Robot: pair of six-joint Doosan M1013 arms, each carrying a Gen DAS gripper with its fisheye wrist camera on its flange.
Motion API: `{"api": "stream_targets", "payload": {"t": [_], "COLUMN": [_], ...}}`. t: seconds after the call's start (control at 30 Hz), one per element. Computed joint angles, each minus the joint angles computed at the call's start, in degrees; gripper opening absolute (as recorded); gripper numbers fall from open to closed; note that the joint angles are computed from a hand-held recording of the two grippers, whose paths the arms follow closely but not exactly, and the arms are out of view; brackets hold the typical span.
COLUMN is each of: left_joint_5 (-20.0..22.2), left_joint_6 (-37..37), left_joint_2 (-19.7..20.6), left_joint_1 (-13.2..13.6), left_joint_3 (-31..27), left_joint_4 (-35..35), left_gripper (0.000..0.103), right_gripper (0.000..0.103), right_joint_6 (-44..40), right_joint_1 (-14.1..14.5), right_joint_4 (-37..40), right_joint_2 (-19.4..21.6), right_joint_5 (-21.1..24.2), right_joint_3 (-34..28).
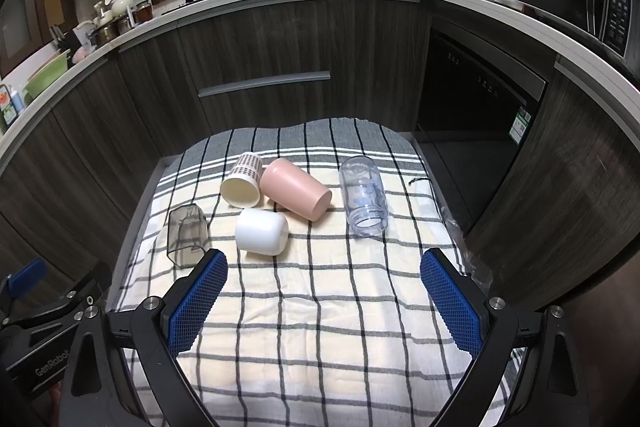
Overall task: Flip cup upside down
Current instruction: 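Move the left gripper to the clear square cup and close on it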
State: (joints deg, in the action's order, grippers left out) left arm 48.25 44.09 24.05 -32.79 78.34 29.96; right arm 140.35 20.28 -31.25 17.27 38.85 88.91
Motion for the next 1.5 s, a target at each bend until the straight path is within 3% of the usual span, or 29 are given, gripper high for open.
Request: {"api": "stream_targets", "payload": {"t": [0.4,1.07,1.5], "left_joint_5": [-0.73,1.09,3.82], "left_joint_6": [0.73,3.04,4.06], "left_joint_2": [4.05,15.6,21.69], "left_joint_1": [1.64,4.51,6.07], "left_joint_3": [-3.62,-13.35,-18.43], "left_joint_4": [-0.45,-5.02,-7.22], "left_gripper": [0.103,0.103,0.092], "right_gripper": [0.097,0.097,0.097], "right_joint_6": [-0.92,-0.9,-5.67], "right_joint_1": [-0.69,-2.29,-2.44], "right_joint_4": [-0.04,-2.88,1.26], "right_joint_2": [3.67,12.08,16.27], "right_joint_5": [-0.11,-1.79,-1.98], "right_joint_3": [-3.04,-8.94,-12.1]}}
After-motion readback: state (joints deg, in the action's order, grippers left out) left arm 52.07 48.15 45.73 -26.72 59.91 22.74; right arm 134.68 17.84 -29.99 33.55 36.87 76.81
